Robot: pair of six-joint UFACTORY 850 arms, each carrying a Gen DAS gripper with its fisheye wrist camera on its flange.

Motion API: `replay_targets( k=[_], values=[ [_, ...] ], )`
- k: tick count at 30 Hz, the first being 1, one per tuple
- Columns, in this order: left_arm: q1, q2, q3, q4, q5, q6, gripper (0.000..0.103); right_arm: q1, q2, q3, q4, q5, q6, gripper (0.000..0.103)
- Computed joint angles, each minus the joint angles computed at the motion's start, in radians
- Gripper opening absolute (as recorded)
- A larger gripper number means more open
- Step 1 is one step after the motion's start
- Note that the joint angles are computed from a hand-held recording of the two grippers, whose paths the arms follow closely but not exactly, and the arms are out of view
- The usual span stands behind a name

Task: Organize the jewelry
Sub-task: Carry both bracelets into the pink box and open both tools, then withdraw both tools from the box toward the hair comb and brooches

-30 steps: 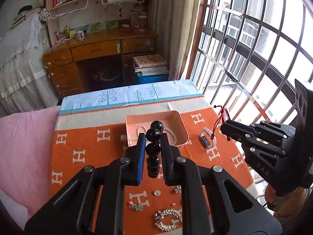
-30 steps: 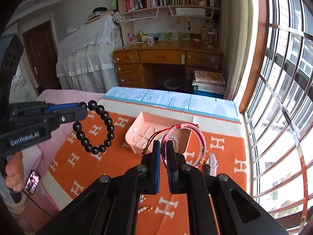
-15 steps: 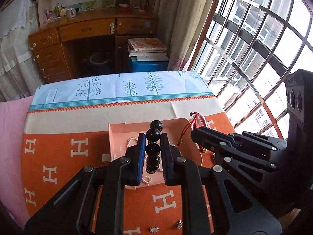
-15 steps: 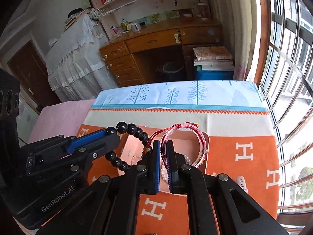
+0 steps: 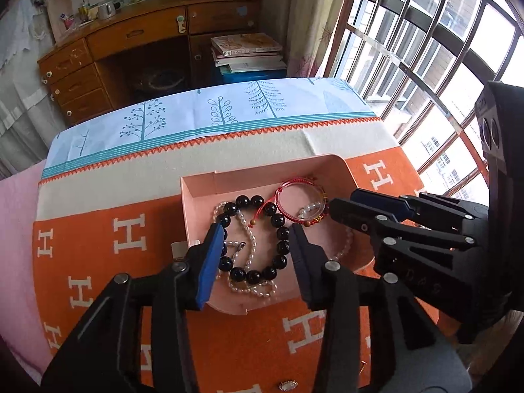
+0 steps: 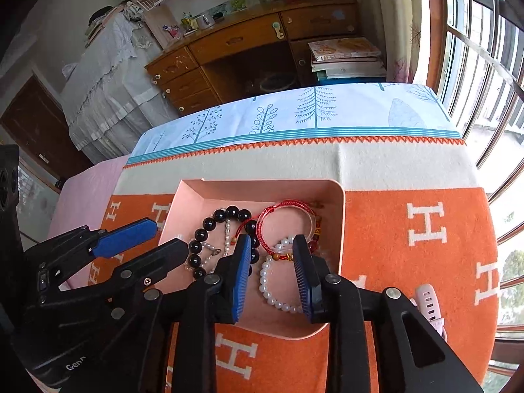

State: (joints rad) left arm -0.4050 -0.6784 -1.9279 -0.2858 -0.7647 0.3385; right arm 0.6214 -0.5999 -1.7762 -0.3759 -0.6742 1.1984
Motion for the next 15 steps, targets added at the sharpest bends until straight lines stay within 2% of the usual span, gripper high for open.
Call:
replay_targets(
  k=[6,15],
  values=[
    [0.008,0.034,0.032,-0.015,-0.024,-0.011,0.038,0.028,0.055,0.045,-0.055,-0.010,0.046,0.027],
    [0.022,0.143,0.146,-0.030,0.005,0.000,0.038,0.089,0.158,0.128,-0.144,-0.029,0.119,0.027]
  ],
)
